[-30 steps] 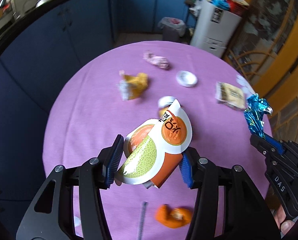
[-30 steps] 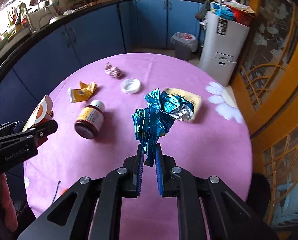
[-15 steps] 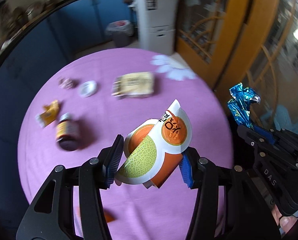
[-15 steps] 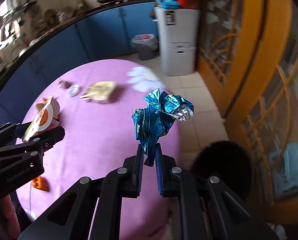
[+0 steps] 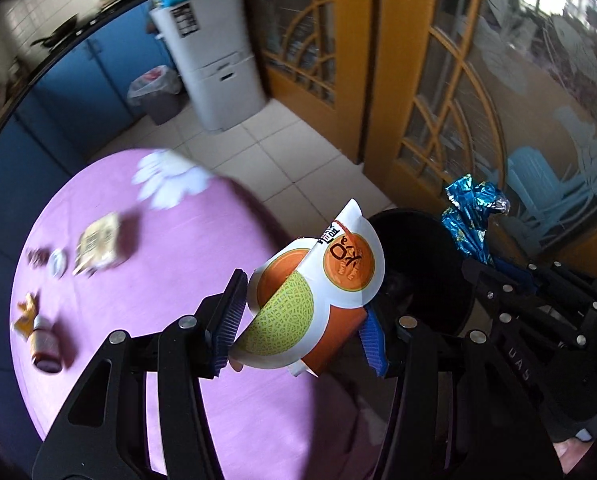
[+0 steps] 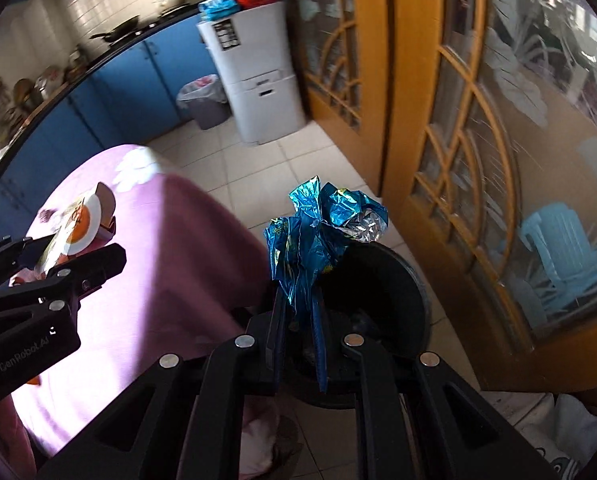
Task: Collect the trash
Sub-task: 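Carry the cup and foil wrapper over the black bin with both grippers, then open both grippers to drop the cup and foil wrapper into the bin, then move both grippers back over the table toward the orange peel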
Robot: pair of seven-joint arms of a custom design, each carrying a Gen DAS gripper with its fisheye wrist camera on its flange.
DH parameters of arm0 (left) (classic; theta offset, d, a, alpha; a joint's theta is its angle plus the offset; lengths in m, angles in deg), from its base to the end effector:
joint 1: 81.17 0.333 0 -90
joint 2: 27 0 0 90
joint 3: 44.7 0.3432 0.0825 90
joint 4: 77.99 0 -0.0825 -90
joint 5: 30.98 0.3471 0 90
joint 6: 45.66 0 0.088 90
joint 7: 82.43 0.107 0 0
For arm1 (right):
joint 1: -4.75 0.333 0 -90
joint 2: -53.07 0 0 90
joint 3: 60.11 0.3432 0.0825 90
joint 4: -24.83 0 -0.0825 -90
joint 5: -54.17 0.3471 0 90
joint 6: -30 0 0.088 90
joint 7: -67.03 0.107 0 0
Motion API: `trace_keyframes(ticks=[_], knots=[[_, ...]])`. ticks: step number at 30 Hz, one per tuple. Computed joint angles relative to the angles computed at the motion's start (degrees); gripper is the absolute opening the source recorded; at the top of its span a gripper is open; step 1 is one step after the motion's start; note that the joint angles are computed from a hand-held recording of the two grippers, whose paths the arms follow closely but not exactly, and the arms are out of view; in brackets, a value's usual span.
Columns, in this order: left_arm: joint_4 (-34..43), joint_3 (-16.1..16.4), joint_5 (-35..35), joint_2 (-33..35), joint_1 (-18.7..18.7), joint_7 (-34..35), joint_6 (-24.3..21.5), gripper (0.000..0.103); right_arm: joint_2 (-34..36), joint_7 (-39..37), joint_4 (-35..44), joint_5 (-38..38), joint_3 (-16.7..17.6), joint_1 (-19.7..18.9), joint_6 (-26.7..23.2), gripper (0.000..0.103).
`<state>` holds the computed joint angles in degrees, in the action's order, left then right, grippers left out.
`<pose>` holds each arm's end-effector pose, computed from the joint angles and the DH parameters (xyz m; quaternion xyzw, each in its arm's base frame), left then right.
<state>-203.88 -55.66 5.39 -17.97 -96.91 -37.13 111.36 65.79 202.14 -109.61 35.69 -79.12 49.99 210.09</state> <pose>0.4874 -0.2674 0.4031 -0.6068 0.7555 -0.1585 0.1894 0.4704 0.2699 0.3626 -0.6841 0.6689 -0.1233 0.2634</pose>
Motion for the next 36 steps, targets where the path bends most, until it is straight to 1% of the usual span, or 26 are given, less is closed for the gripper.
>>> trace_keyframes(ticks=[2,4,6,7,10,12,13,15,16,17,18,20,21,22,23,24,25,26,27,28,29,31,33,34,36], knots=[[2.71,-0.34,-0.15,2.31,-0.74,0.31,-1.22,0.054,0.21,-1.16,-0.76,1.21,1.03,-1.85,0.78,0.012],[5.28,-0.5,-0.47,4.57,-1.5,0.94,-2.25,0.054,0.74,-2.22,-0.97,2.51,0.7,-2.21,1.01,0.012],[7.51,-0.53,-1.13,6.53,-2.12,1.75,-3.16,0.054,1.21,-4.84,-1.1,5.42,3.31,-5.06,1.24,0.012],[8.48,-0.6,-1.75,7.4,-2.29,2.4,-3.48,0.054,1.65,-6.8,-1.06,7.5,6.1,-7.95,1.28,0.012],[11.41,-1.29,-5.28,10.23,-2.22,5.57,-3.85,0.056,2.96,-11.21,-0.51,12.09,11.51,-13.51,1.07,0.012],[13.18,-0.89,-5.74,11.8,-2.99,6.13,-3.99,0.056,3.7,-13.12,-0.29,14.6,13.54,-15.51,0.94,0.012],[14.24,-0.69,-5.79,12.65,-3.47,6.48,-4.46,0.058,4.15,-14.44,-0.12,16.04,15.3,-17.28,0.89,0.012],[15.77,0.0,-5.36,13.9,-4.51,6.33,-5.16,0.068,4.94,-16.78,0.5,18.42,17.9,-19.76,0.21,0.013],[16.28,0.06,-5.55,14.38,-4.66,6.49,-5.16,0.074,5.16,-17.22,0.63,19.1,17.47,-19.35,0.05,0.014],[16.78,0.38,-5.35,14.91,-5.02,6.2,-5.01,0.08,5.47,-18.16,0.89,20.07,18.07,-19.93,-0.34,0.014],[17.11,0.56,-5.28,15.2,-5.22,6.11,-4.87,0.083,5.73,-19.49,1.13,21.28,19.46,-21.19,-0.47,0.014],[17.74,1.54,-4.0,15.76,-6.2,5.12,-5.08,0.088,6.19,-20.63,1.35,23.01,19.43,-21.19,-0.74,0.014],[17.91,1.62,-3.87,15.9,-6.31,5.05,-5.4,0.088,6.36,-21.58,1.47,24.16,20.28,-21.93,-0.88,0.014],[18.05,1.38,-4.34,16.08,-6.04,5.38,-5.73,0.089,6.63,-22.94,1.68,25.55,21.9,-23.38,-1.1,0.014],[18.1,1.3,-4.65,16.17,-5.89,5.51,-6.0,0.089,6.86,-23.94,1.97,26.45,22.49,-23.83,-1.58,0.017],[18.05,1.31,-4.95,16.14,-5.75,5.48,-6.34,0.089,7.03,-24.52,2.13,27.07,22.22,-23.44,-1.73,0.029],[17.82,1.28,-5.25,16.01,-5.51,5.47,-6.39,0.089,7.14,-25.31,2.22,27.9,22.46,-23.47,-1.6,0.06],[17.63,1.29,-5.48,15.84,-5.33,5.44,-6.52,0.09,7.21,-26.76,2.06,29.21,24.32,-24.98,-0.73,0.078],[17.46,1.34,-5.58,15.64,-5.23,5.34,-6.66,0.09,7.09,-28.76,1.77,31.55,25.25,-25.27,0.55,0.087],[16.89,1.43,-5.55,15.21,-5.06,5.14,-6.45,0.091,6.97,-27.91,1.76,30.9,24.17,-24.19,0.6,0.087],[16.34,1.56,-5.43,14.77,-4.92,4.84,-6.21,0.091,6.77,-27.53,1.91,30.93,21.74,-21.67,0.26,0.087],[15.39,1.56,-5.41,14.01,-4.5,4.64,-5.96,0.091,6.52,-28.26,2.32,31.57,21.02,-20.61,-0.37,0.087],[13.97,1.4,-5.64,12.8,-3.9,4.67,-5.63,0.091,6.22,-27.93,2.53,31.38,18.95,-18.31,-0.87,0.087],[13.11,1.39,-5.58,12.03,-3.71,4.54,-5.53,0.091,5.78,-27.14,2.56,30.63,16.95,-16.12,-1.4,0.087],[10.25,1.22,-5.83,9.59,-2.76,4.49,-4.46,0.091,5.28,-26.34,2.66,29.89,15.82,-14.67,-1.83,0.087]])
